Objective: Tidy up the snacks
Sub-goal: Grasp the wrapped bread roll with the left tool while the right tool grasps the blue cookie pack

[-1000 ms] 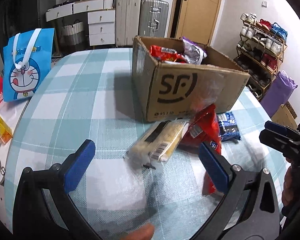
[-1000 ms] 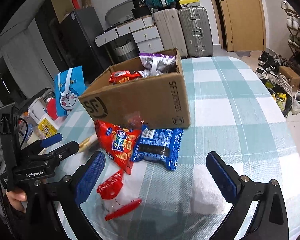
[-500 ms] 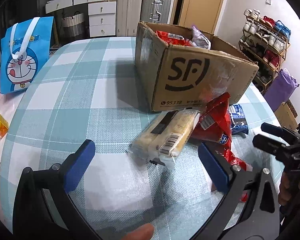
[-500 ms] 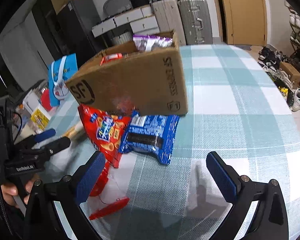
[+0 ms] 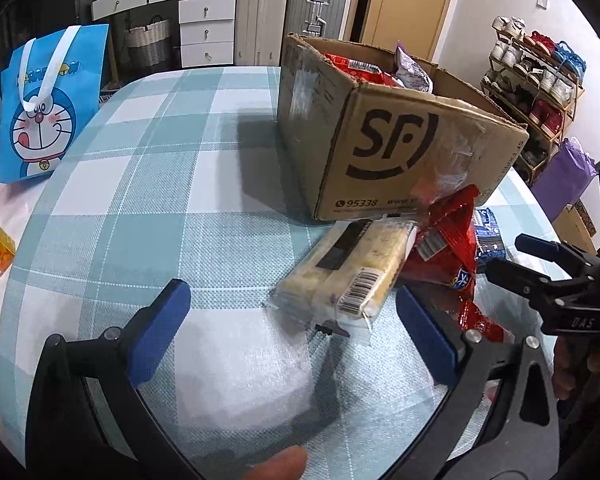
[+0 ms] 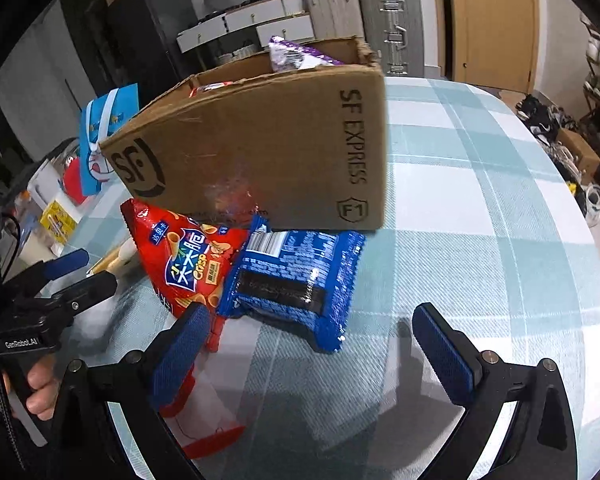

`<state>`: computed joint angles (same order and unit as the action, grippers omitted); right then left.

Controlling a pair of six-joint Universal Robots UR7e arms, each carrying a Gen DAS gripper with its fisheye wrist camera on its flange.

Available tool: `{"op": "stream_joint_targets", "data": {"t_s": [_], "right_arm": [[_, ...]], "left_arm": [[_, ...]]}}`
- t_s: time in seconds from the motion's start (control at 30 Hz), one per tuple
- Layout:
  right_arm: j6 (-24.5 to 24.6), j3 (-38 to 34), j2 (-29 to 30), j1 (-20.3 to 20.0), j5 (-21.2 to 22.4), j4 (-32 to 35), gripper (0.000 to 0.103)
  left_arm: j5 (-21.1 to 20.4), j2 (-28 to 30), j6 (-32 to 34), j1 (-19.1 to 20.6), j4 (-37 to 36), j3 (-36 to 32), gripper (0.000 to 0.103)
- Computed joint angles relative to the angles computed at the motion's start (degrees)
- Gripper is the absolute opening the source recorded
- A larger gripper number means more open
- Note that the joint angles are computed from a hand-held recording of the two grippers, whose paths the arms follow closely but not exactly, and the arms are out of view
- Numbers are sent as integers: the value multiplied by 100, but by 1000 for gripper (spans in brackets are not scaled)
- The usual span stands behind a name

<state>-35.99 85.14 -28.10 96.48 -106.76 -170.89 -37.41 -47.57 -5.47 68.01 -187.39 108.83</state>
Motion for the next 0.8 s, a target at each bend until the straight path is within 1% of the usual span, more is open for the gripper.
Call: {"op": "stream_joint_targets", "data": {"t_s": [0.07,0.2,0.3,0.4,0.5,0.67,0.73,0.8], "right_arm": [[-8,-64,59,23,-87,-17,103],[-46,-218,192,64,-262,-26,103],[-31,-291,220,70,-235,74,103],[-32,-330,253,80,-267,62,103],[42,-429,296,67,-306,102,103],[70,-557,368,53,-388,160,103],[76,-584,384,52,-475,130,103],[27,-580,388,40,-518,43,103]], "left_arm": [[-1,-10,-26,-4,-13,2,102],[-157,-73,-21,1,-84,37,102],[-206,-82,33,21,-11,-13,102],[-122,-48,80,38,157,-123,102],[-229,-59,61,77,194,-158,102],[-263,-9,79,107,291,-236,103],[-229,27,75,122,394,-293,103],[-61,86,50,105,530,-359,103]]}}
